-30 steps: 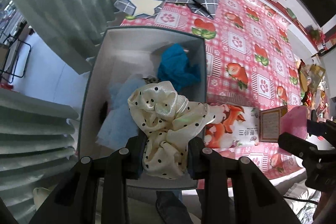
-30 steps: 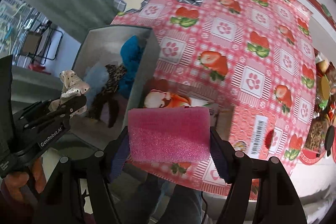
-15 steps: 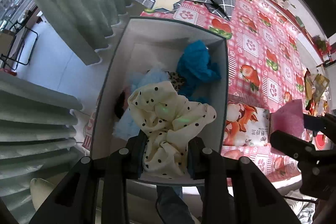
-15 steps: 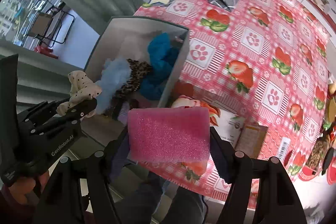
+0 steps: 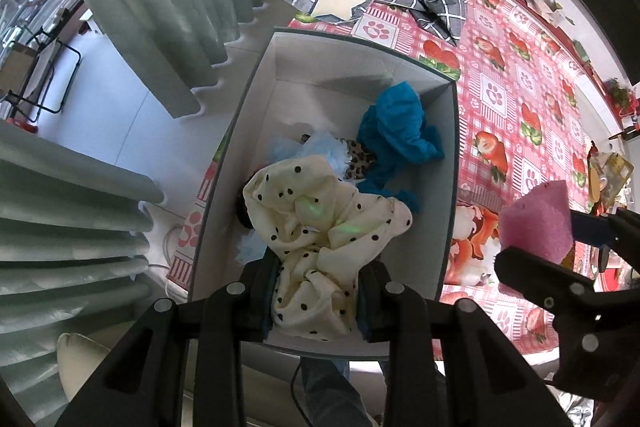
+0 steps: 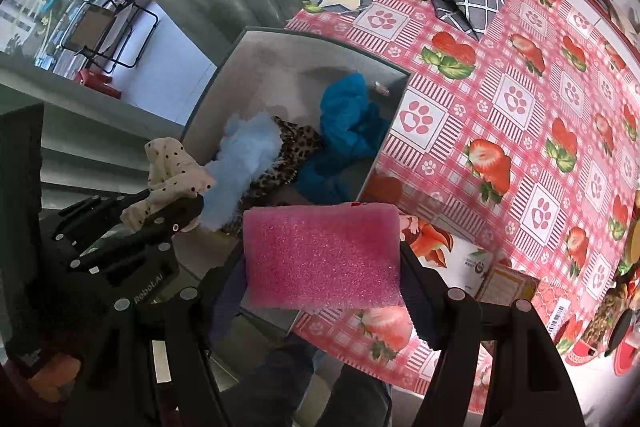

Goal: Organize soft objects
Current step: 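Lift and carry the polka-dot cloth and pink sponge with both tools over the white box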

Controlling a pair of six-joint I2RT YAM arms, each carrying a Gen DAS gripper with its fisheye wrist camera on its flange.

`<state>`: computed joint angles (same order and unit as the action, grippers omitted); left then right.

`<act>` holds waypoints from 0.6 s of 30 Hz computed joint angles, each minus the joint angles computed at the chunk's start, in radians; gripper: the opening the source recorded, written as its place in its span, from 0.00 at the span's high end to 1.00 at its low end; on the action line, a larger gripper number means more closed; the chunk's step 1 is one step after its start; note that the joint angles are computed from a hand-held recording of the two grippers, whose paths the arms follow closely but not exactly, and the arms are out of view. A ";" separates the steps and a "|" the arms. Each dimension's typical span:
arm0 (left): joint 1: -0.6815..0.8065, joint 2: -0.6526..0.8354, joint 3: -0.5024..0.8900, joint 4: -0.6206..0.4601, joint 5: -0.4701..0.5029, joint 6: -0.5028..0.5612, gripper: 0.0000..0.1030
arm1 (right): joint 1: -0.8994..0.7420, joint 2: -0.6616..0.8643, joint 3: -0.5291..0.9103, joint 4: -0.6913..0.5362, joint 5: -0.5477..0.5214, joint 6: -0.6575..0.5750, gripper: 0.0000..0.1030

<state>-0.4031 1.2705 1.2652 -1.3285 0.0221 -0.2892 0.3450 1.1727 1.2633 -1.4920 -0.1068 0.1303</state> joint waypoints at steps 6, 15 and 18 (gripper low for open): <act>0.004 0.003 0.000 0.001 0.000 0.005 0.67 | -0.007 0.013 0.005 0.006 -0.006 0.001 0.30; 0.006 0.022 -0.007 0.014 0.001 0.012 0.67 | -0.024 0.025 0.003 0.012 -0.015 -0.011 0.30; 0.001 0.027 -0.004 0.014 0.000 0.009 0.67 | -0.028 0.029 0.002 0.015 -0.017 -0.013 0.30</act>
